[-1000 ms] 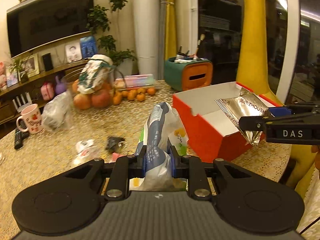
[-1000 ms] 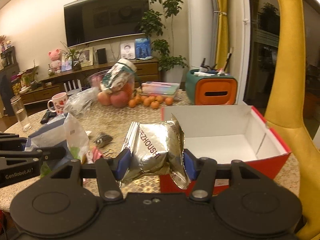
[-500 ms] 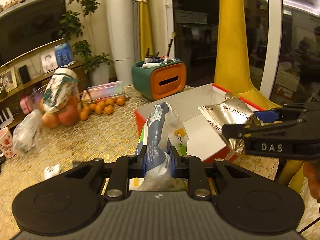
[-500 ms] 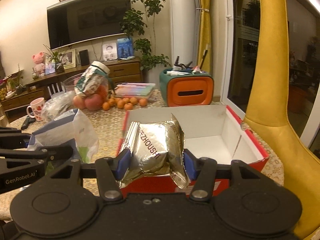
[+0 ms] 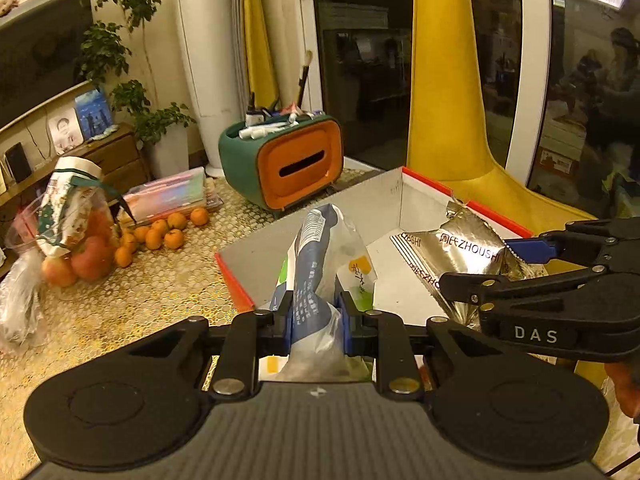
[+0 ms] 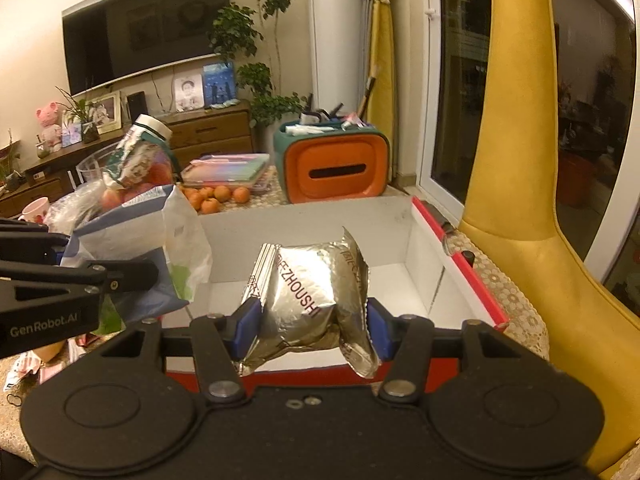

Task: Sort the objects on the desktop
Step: 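Carry both held packets over the open red shoebox, then open the right tool to drop the foil packet while the left tool releases the bag into the box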

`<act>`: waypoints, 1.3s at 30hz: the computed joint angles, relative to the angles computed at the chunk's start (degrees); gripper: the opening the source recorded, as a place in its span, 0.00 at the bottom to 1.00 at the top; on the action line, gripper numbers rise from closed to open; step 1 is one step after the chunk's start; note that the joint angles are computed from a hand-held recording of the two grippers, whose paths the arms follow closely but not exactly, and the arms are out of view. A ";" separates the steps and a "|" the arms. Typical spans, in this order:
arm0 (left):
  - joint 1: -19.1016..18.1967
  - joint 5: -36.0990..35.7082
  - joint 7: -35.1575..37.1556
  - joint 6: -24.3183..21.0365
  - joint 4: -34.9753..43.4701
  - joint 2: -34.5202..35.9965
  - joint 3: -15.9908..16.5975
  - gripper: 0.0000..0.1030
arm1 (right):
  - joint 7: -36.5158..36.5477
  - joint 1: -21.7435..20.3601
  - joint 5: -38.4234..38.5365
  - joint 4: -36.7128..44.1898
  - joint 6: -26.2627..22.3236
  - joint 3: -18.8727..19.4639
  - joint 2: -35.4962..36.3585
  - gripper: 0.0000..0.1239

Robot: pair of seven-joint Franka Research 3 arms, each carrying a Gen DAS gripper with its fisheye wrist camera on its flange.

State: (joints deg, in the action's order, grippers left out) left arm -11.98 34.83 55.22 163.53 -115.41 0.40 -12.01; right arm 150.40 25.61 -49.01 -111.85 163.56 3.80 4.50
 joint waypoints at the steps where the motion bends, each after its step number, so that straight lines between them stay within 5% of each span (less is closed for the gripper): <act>1: -0.10 -1.94 2.31 -0.70 1.07 1.00 -0.15 0.20 | -1.50 -0.25 1.27 0.32 -0.15 0.05 0.32 0.45; 14: -3.08 -3.07 13.54 -9.45 14.38 12.23 0.68 0.20 | -19.98 0.70 16.92 6.81 -4.43 -2.17 6.95 0.45; 20: -3.25 -8.73 19.45 -12.67 19.89 17.03 -0.10 0.20 | -24.01 1.71 18.64 9.91 -7.11 -4.26 10.36 0.45; 29: -3.68 -14.76 24.09 -16.95 24.86 21.63 -0.17 0.20 | -38.57 0.40 31.91 15.16 -12.97 -2.52 14.35 0.45; 39: -3.08 -19.79 27.65 -19.22 27.50 23.72 -1.04 0.20 | -43.89 1.10 37.40 21.35 -21.09 -3.23 18.03 0.45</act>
State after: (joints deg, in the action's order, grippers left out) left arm -15.06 15.04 82.87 144.31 -87.92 24.13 -13.05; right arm 106.50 26.71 -11.61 -90.50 142.47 0.57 22.53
